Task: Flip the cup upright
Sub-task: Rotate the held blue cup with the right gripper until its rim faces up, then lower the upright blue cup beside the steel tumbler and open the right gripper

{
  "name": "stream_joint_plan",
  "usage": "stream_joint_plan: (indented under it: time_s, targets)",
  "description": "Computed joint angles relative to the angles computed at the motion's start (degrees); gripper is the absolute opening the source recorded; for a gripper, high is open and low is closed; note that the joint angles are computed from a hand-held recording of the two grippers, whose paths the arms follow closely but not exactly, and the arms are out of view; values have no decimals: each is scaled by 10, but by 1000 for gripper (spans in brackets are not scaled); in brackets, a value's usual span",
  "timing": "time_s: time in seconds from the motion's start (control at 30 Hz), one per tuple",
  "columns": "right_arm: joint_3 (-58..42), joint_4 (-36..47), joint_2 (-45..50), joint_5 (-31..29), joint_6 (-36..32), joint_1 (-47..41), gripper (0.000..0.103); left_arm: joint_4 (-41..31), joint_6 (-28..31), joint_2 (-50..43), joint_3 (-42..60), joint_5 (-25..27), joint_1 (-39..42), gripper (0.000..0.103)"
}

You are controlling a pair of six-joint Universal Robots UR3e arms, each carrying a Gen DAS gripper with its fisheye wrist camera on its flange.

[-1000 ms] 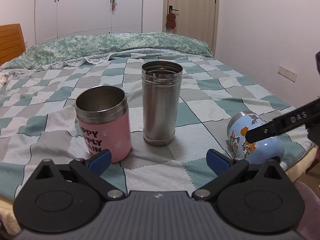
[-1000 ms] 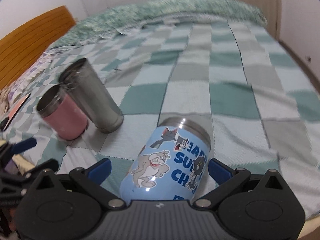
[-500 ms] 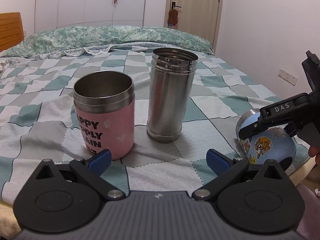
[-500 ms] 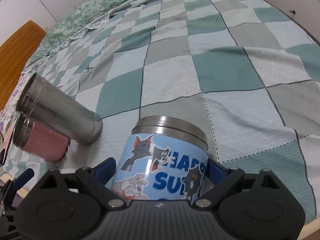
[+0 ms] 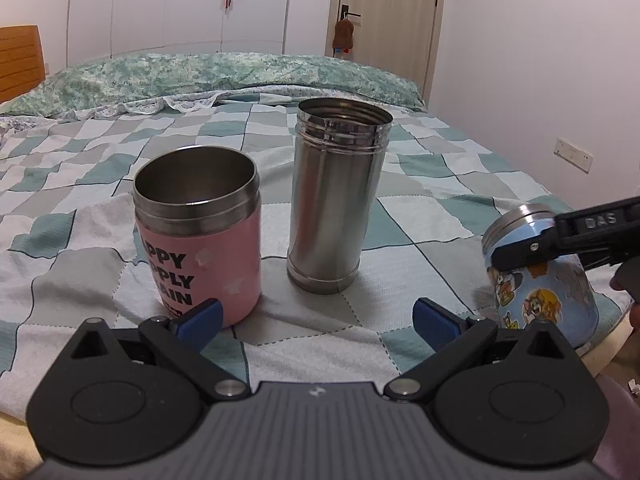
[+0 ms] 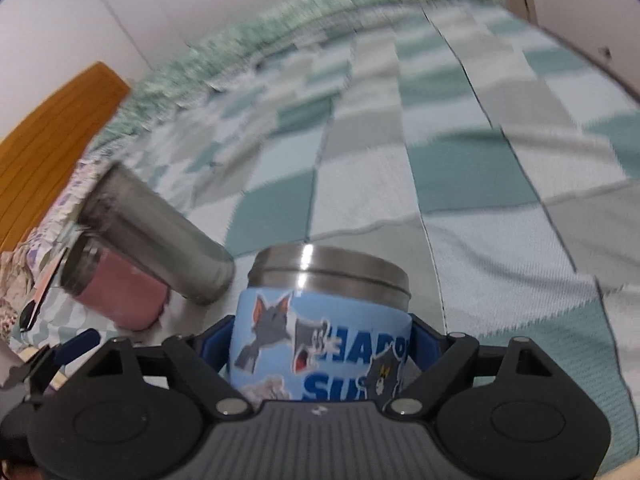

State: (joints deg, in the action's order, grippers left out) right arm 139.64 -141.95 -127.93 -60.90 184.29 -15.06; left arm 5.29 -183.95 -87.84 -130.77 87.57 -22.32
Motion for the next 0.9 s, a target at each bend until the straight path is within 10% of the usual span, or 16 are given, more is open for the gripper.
stream_joint_plan:
  time_s: [0.2, 0.53, 0.9]
  targets:
    - [42, -113, -35, -13, -11, 26, 84, 23, 6, 2, -7, 1, -4, 103]
    - [20, -442, 187, -150, 10, 163, 83, 71, 28, -11, -18, -10, -1, 103]
    - [-94, -620, 433, -290, -41, 272, 84, 95, 28, -20, -18, -11, 11, 103]
